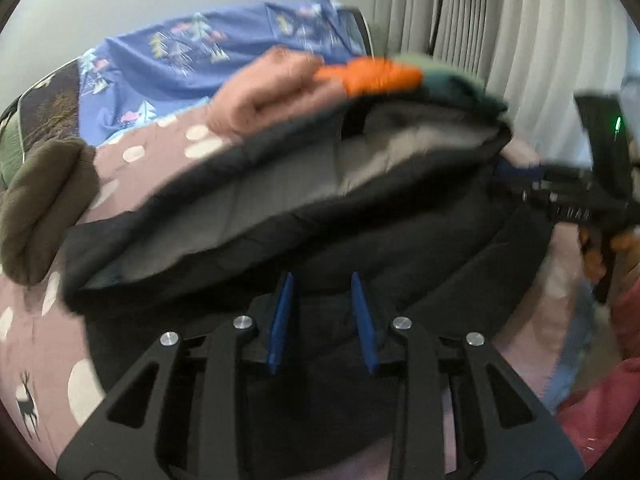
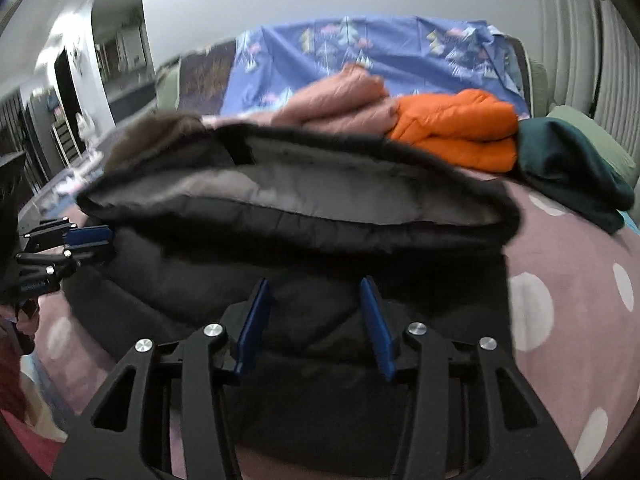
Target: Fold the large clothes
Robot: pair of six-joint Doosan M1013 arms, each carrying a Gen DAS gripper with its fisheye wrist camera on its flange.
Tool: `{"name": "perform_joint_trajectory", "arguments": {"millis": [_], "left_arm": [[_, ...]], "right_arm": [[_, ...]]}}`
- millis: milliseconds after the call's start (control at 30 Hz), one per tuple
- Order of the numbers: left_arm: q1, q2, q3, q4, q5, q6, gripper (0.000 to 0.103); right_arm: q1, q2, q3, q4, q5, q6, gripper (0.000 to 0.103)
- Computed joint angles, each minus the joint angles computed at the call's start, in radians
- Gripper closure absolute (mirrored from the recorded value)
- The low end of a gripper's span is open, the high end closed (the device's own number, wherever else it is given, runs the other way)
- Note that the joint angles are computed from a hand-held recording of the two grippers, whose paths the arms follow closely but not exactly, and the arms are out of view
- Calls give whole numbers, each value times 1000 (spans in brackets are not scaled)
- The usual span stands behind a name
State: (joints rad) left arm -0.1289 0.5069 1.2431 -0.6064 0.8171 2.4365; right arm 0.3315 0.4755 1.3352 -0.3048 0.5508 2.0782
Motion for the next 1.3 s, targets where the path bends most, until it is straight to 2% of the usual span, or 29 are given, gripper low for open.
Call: {"name": "perform_joint_trajectory", "arguments": {"millis": [100,200,267,300,367,467,567,633,700,733,767,833,933,1033,1133,1200,1233,1300], "left_arm": [[-9,32,-60,47,-12,-44,70],[-8,57,-124,68,-80,-88,70],[-10,70,-164,118,-144,-177,58],[-12,73,-175,146,-180,-221,47],[-16,80,-192,191,-244,-299,41],[-14,102,-235,143,-208,-286,41],[-26,138,-282,160,-146,-308,41],[-46,159,-300,246,-124,-357,38],[-79,183,-303,443,-137,-465,27],[-88,203,-303,508,-148,-484,22],[-92,209,-294,521,-156,-494,20],[-73,230,-315,415,-139,-485,18],[-63,241,-322,374,-126,-495,16],[-66,231,-299,391,-136,-498,16],[-62,226,-298,399,-126,-505,16],[-64,217,-296,454,-121,-556,17],[-64,206,-287,476,-124,-588,17],[-52,175,-264,383,-148,-575,18]], "right_arm": [[-16,26,-57,-17,14,34,56],[-34,35,-92,-80,-3,118,56],[-48,49,-126,-110,4,180,56],[-51,54,-136,-135,12,215,56],[-56,66,-159,-162,26,253,56],[-59,92,-203,-108,24,193,56],[-58,128,-252,-13,26,78,56],[-53,162,-293,16,70,37,56],[-45,217,-352,-35,177,59,53],[-46,239,-365,-58,202,76,45],[-50,246,-359,-51,188,85,44],[-60,250,-347,-38,158,119,43],[-53,253,-344,-74,164,136,43],[-46,257,-348,-100,181,123,41],[-55,247,-338,-49,162,89,41],[-59,230,-335,-16,177,87,41],[-59,220,-328,-7,169,100,38],[-56,196,-305,2,125,142,28]]}}
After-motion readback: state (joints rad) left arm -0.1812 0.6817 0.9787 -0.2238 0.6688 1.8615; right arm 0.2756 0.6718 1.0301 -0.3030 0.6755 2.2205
